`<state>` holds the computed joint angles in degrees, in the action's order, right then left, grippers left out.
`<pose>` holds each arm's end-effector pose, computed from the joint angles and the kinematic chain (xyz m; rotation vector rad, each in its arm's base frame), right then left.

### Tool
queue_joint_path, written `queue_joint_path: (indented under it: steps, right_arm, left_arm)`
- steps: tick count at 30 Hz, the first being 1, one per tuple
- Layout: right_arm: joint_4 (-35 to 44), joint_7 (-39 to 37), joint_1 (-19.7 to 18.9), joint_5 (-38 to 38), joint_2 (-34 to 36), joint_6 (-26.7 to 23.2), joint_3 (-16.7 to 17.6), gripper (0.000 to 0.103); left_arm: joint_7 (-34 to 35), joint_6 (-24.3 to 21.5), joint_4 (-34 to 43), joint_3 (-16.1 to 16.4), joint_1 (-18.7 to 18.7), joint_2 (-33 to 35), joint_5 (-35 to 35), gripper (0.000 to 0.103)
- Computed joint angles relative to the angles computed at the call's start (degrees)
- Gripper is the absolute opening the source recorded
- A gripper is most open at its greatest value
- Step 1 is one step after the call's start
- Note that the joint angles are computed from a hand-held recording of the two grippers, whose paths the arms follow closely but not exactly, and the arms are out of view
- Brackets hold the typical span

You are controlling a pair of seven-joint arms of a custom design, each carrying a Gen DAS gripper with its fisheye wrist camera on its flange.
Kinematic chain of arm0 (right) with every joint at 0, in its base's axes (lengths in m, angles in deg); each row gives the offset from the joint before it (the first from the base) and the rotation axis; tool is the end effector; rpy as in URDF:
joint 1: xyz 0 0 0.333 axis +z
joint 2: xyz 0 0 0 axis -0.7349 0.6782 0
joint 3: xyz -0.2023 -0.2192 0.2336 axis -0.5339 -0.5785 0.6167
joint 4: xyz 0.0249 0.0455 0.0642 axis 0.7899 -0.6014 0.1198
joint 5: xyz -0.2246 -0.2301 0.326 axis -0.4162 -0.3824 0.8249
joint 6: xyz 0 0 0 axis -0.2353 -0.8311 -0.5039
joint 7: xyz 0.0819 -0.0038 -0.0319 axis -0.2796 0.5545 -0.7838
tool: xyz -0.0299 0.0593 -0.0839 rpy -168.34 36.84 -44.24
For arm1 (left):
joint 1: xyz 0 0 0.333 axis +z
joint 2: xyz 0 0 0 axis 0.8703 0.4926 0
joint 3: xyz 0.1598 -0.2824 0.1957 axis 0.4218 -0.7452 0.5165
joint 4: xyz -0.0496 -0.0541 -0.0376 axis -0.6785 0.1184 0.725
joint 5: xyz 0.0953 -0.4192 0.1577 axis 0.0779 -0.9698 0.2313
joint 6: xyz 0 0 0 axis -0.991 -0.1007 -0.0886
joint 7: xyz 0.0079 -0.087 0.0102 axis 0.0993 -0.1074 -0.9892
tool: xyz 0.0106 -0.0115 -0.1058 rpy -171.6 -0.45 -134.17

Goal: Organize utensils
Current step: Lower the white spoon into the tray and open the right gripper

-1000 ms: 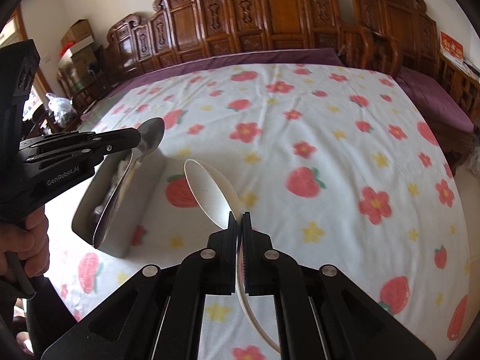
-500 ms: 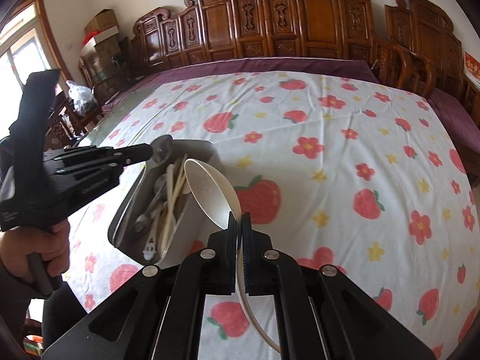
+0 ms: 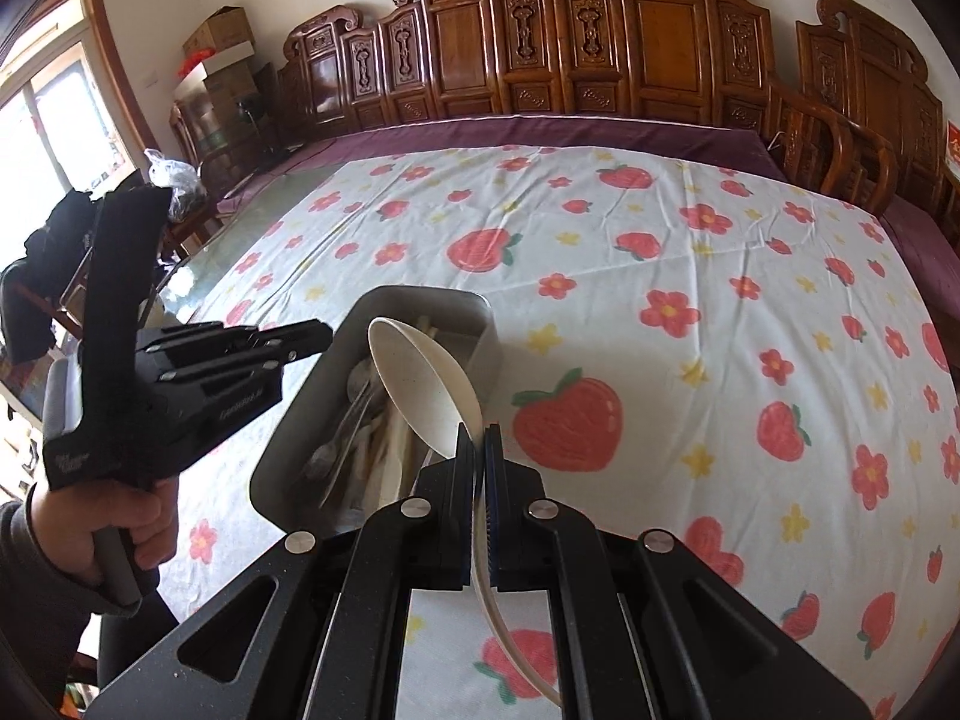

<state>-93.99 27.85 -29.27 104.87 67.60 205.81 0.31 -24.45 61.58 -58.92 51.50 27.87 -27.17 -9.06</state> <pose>0.6560 0.2961 0.4283 -2.0530 1.3554 -0.2197 0.6481 -0.5111 0.4018 -1.7801 1.8950 -0.6553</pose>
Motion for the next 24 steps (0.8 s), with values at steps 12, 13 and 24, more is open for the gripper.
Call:
queue_joint_path:
  steps: [12, 13, 24]
  right_arm:
    - [7.4, 8.1, 3.0, -1.0, 6.3, -1.0, 0.7, 0.004]
    - [7.9, 8.7, 3.1, -0.9, 6.7, -1.3, 0.8, 0.004]
    - [14.7, 16.7, 5.7, -4.9, 12.7, -3.0, -0.7, 0.004]
  left_arm:
    - [-9.5, 5.0, -14.9, -0.2, 2.1, -10.9, 7.9, 0.006]
    - [-10.2, 5.2, -15.6, -0.5, 2.5, -11.4, 8.3, 0.006]
    - [-19.6, 9.1, -21.2, -1.7, 5.0, -15.5, 15.7, 0.019]
